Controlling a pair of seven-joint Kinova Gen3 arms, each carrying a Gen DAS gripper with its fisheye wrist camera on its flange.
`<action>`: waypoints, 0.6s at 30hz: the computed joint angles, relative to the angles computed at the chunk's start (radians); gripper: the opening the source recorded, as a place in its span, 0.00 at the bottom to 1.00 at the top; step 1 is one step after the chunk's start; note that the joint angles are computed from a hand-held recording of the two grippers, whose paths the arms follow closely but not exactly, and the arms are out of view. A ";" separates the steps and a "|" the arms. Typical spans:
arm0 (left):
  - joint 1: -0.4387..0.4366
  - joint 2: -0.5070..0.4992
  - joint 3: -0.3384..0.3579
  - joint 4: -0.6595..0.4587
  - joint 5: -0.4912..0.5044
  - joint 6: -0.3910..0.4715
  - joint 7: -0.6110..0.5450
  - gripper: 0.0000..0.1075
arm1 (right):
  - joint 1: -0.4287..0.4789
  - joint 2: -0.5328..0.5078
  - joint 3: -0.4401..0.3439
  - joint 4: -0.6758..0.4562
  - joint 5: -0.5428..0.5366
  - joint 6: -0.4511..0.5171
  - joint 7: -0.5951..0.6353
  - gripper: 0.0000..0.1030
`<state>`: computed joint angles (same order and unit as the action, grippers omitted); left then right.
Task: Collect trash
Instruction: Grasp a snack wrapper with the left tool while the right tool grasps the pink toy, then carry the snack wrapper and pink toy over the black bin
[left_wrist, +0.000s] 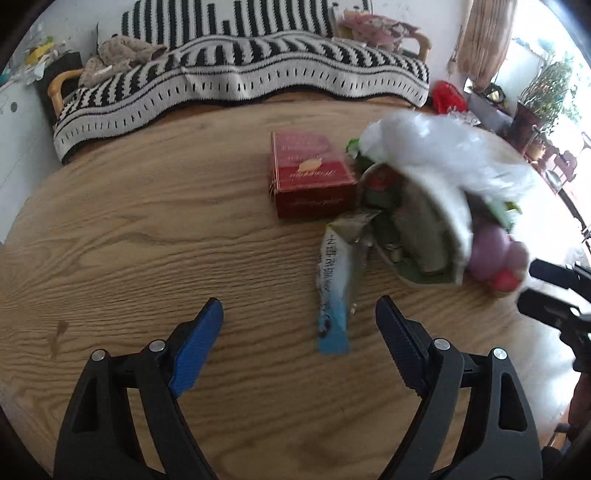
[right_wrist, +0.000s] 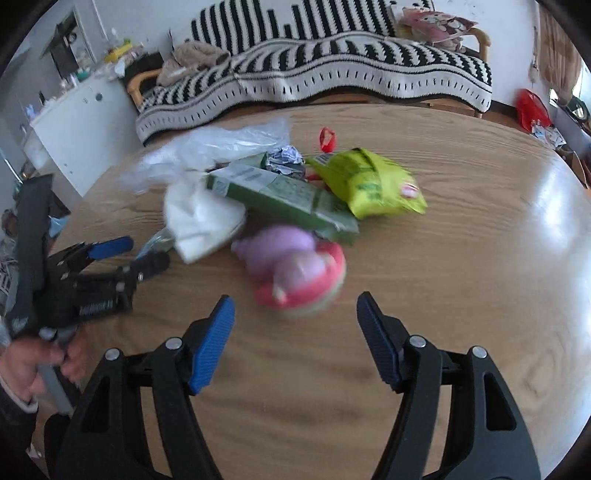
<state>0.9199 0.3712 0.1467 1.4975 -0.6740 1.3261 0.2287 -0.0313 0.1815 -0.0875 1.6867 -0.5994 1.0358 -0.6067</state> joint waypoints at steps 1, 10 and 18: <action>-0.002 0.008 -0.001 -0.004 -0.013 -0.004 -0.014 0.77 | -0.015 0.012 -0.004 -0.009 0.008 -0.011 -0.023 0.65; 0.033 0.053 -0.016 -0.060 -0.051 0.030 -0.078 0.19 | -0.027 0.005 -0.023 0.010 0.025 -0.033 -0.034 0.50; 0.158 0.063 -0.006 -0.117 -0.038 0.151 0.023 0.10 | 0.045 -0.102 0.049 0.116 -0.024 0.068 0.088 0.46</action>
